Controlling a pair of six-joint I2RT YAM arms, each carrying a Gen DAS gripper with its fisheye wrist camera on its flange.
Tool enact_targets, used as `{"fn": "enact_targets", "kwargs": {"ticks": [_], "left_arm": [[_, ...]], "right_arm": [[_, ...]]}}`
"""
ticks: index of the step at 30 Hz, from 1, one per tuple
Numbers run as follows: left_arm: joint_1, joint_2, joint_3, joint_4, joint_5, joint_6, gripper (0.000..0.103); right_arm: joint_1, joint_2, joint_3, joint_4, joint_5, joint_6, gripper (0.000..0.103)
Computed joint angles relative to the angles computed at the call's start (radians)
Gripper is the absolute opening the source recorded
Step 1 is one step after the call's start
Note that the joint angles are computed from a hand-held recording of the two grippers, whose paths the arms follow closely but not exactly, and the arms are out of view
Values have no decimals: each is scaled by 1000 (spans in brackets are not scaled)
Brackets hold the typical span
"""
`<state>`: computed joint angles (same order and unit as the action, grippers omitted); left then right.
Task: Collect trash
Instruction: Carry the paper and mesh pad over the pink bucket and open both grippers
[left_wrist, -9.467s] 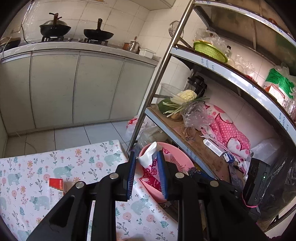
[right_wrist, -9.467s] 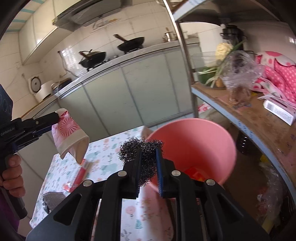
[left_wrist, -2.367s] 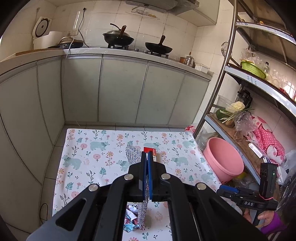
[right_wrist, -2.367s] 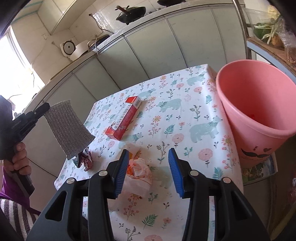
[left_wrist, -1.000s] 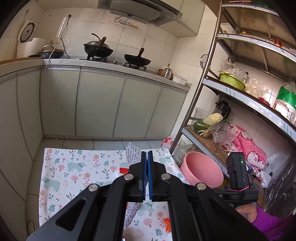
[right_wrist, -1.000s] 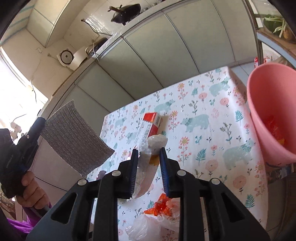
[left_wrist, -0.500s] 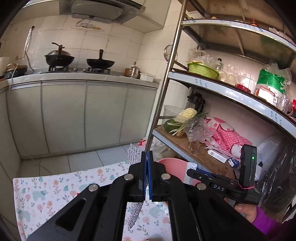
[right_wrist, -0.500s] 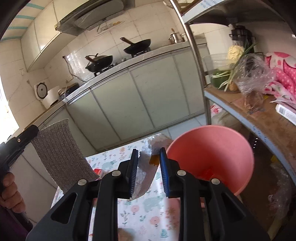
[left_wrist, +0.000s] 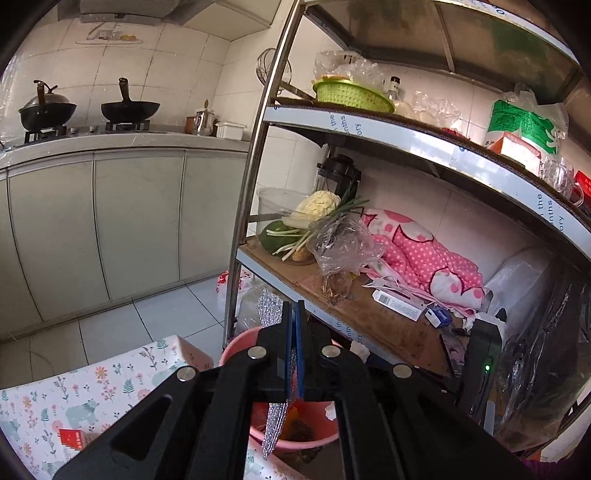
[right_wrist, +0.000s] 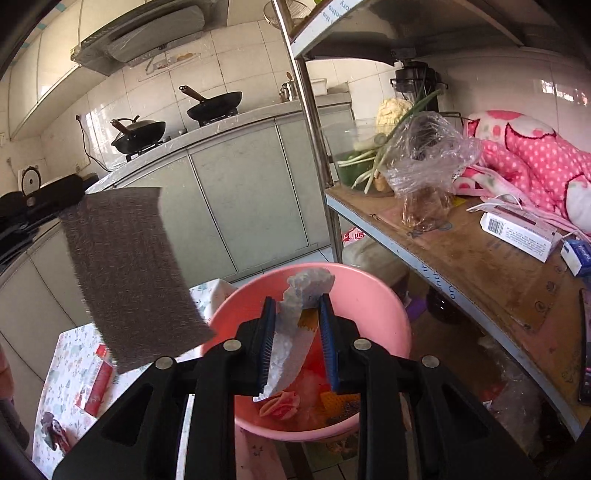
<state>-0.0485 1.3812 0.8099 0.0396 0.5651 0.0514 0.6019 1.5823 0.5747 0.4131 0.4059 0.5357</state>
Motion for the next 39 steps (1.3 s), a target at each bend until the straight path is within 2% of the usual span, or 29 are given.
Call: {"fn": "enact_targets", "kwargs": {"ticks": [8, 17, 21, 23, 25, 39], "left_arm": [[-104, 219, 68, 72, -97, -33, 1], [-126, 317, 84, 127, -144, -45, 1], [-126, 320, 84, 120, -169, -54, 3], [-120, 313, 84, 104, -164, -47, 6], [-116, 301, 83, 86, -163, -39, 13], [-46, 121, 3, -4, -115, -2, 26]], "right_arm": [[-16, 106, -9, 82, -25, -20, 24], [-12, 165, -24, 131, -34, -16, 25], [-10, 175, -4, 83, -43, -10, 27], [-12, 177, -1, 73, -57, 1, 37], [-9, 173, -5, 74, -61, 9, 40], [67, 72, -35, 18, -1, 20, 40]]}}
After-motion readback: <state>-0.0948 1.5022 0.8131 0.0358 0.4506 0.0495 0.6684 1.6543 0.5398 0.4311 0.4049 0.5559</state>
